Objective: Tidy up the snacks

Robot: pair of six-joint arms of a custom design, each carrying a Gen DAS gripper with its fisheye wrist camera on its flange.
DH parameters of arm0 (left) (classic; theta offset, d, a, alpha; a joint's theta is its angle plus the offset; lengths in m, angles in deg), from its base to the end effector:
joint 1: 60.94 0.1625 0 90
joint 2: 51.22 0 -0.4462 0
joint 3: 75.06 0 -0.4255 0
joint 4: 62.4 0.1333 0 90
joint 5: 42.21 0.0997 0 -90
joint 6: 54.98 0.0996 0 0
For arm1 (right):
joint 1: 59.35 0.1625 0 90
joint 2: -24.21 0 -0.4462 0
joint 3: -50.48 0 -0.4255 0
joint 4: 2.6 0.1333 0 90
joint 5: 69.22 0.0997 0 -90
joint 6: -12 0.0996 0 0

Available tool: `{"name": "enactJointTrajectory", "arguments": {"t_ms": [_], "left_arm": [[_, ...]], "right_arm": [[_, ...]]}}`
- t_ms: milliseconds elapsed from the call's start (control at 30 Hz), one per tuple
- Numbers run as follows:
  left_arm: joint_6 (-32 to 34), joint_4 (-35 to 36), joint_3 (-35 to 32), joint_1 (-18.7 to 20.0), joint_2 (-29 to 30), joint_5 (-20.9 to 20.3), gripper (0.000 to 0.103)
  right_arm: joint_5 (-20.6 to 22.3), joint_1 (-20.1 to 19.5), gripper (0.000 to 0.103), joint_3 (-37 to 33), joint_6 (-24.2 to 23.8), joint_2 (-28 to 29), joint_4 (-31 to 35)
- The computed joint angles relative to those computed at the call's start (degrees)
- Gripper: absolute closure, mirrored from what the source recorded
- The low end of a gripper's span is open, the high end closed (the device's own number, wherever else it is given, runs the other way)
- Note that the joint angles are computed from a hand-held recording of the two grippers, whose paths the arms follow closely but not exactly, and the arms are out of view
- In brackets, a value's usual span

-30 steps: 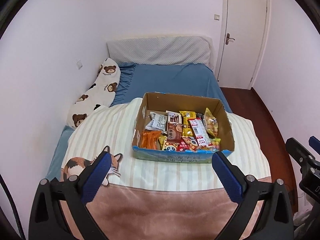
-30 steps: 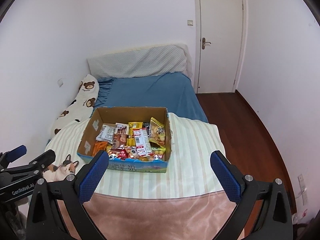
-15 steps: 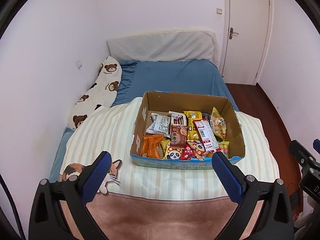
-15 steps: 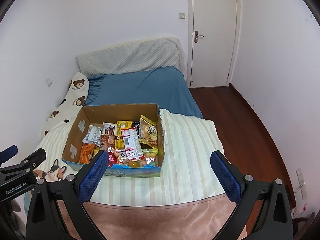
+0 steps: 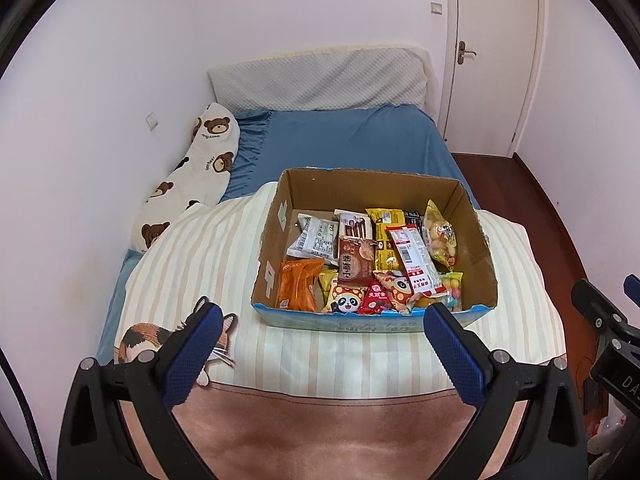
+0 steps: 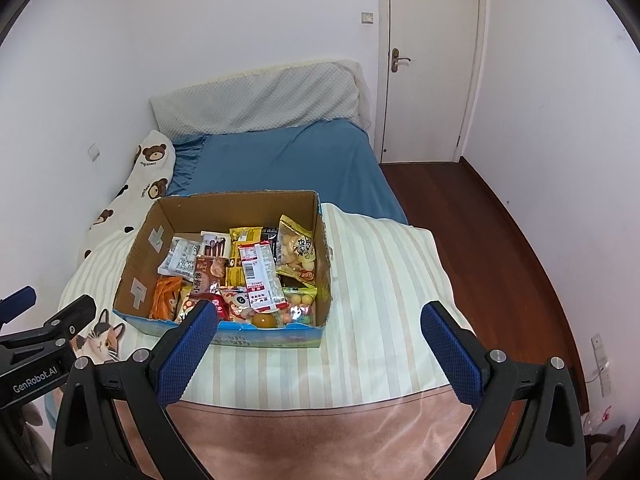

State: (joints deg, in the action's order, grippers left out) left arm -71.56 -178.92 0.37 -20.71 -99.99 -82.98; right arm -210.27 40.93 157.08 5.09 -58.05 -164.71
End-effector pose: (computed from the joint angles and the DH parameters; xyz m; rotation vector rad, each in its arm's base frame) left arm -0.4560 -0.6592 0.2419 0.6741 2.2573 -0.5882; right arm 0.1551 -0.5422 0.4610 -0.1255 -2.1468 0.9608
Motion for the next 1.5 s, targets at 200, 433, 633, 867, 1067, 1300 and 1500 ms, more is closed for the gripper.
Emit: {"name": "enactJointTrajectory", "arguments": {"t_ms": [200, 433, 633, 867, 1067, 1300, 1500], "left_arm": [[0.5, -0.5, 0.0, 0.1, 0.3, -0.5, 0.000], [0.5, -0.5, 0.0, 0.0, 0.2, -1.3, 0.000], [0.6, -0.6, -0.1, -0.1, 0.1, -1.4, 0.000], [0.2, 0.3, -0.3, -0.1, 0.0, -1.7, 0.000], [0.3, 0.2, 0.1, -0.2, -0.2, -1.6, 0.000], [0.1, 0.1, 0.2, -0.2, -0.2, -1.7, 0.000], [0.4, 0.1, 0.1, -0.4, -0.1, -1.2, 0.000]], "right_arm": [[0.4, -0.1, 0.000, 0.0, 0.5, -0.1, 0.6], [1.3, -0.2, 0.000, -0.1, 0.7, -0.2, 1.4], [1.3, -0.2, 0.000, 0.0, 0.9, -0.2, 1.6], [1.7, -0.3, 0.000, 0.1, 1.3, -0.3, 2.3], [2.1, -0.3, 0.000, 0.2, 1.7, -0.5, 3.1], [2.8, -0.5, 0.000, 0.2, 2.1, -0.6, 4.0], [3.3, -0.5, 0.000, 0.2, 1.8, -0.8, 3.7]]}}
